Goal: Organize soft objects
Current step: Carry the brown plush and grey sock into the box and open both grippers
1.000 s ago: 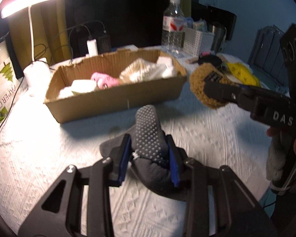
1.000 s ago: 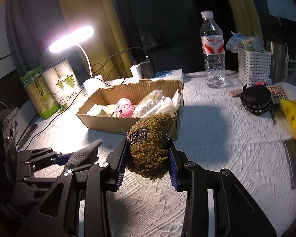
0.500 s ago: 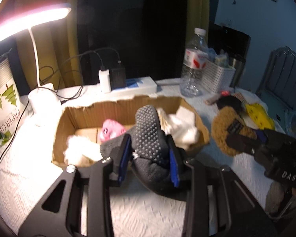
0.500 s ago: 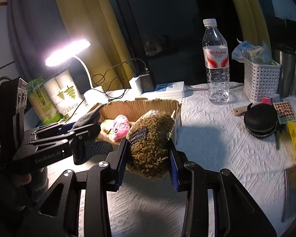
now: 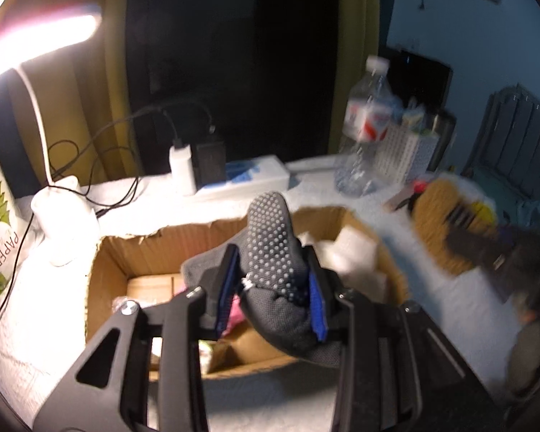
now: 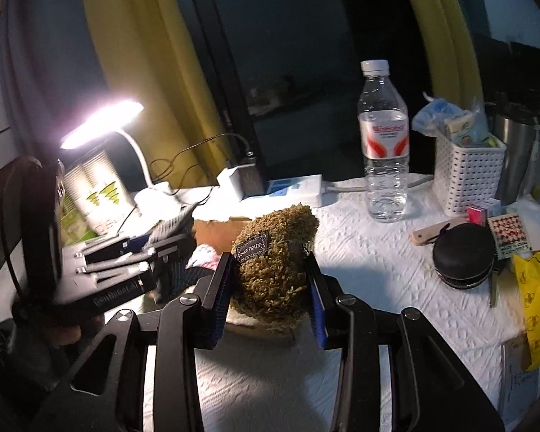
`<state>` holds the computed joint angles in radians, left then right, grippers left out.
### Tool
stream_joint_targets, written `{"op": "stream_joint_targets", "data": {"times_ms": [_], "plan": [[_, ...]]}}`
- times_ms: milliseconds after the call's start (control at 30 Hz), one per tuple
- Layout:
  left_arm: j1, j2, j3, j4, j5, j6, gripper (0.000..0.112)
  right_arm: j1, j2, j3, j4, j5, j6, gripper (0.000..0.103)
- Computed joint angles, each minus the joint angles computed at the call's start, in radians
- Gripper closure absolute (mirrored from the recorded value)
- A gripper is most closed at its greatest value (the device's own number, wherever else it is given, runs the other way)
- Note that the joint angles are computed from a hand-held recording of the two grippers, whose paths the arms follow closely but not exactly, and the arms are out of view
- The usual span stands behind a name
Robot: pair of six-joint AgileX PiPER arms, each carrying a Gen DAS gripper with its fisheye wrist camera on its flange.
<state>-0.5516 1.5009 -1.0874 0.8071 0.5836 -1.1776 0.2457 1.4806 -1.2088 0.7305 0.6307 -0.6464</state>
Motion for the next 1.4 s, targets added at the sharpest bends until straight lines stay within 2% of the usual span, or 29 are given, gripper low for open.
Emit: {"op": "stream_joint_targets", "data": {"times_ms": [67, 133, 167, 200, 267, 300, 400, 633, 700, 833, 1067, 1267, 1400], "plan": [[0.05, 0.006, 0.017, -0.077, -0.057, 0.091, 0.075, 0.024, 0.008, -0.004, -0.053, -0.03, 0.075, 0.064], [0.074, 0.011, 0.025, -0.105, -0.082, 0.141, 0.072, 0.054, 0.013, -0.008, -0.124, -0.059, 0.148, 0.064], [0.098, 0.014, 0.023, -0.167, -0.103, 0.211, 0.069, 0.071, 0.016, -0.013, -0.165, -0.07, 0.192, 0.064], [0.116, 0.013, 0.026, -0.212, -0.126, 0.254, 0.057, 0.082, 0.019, -0.019, -0.196, -0.074, 0.228, 0.064], [0.15, 0.0, 0.038, -0.285, -0.176, 0.333, 0.041, 0.113, 0.021, -0.033, -0.28, -0.087, 0.327, 0.064], [0.163, -0.011, 0.046, -0.318, -0.198, 0.373, 0.037, 0.128, 0.022, -0.039, -0.321, -0.092, 0.371, 0.064], [0.198, -0.046, 0.066, -0.437, -0.234, 0.492, 0.036, 0.173, 0.021, -0.056, -0.456, -0.093, 0.501, 0.064], [0.274, -0.213, 0.187, -0.558, -0.265, 0.631, 0.036, 0.285, 0.053, -0.13, -0.705, -0.076, 0.76, 0.063], [0.295, -0.249, 0.214, -0.541, -0.261, 0.632, 0.036, 0.318, 0.065, -0.144, -0.744, -0.072, 0.811, 0.063], [0.37, -0.314, 0.27, -0.568, -0.253, 0.685, 0.036, 0.367, 0.097, -0.162, -0.761, -0.08, 0.865, 0.063], [0.563, -0.36, 0.34, -0.924, -0.266, 1.084, 0.036, 0.457, 0.224, -0.262, -0.74, -0.078, 0.886, 0.063], [0.668, -0.349, 0.356, -1.171, -0.255, 1.365, 0.036, 0.488, 0.364, -0.398, -0.691, -0.041, 0.838, 0.063], [0.683, -0.331, 0.36, -1.225, -0.255, 1.423, 0.036, 0.495, 0.432, -0.467, -0.65, -0.017, 0.804, 0.061]]}}
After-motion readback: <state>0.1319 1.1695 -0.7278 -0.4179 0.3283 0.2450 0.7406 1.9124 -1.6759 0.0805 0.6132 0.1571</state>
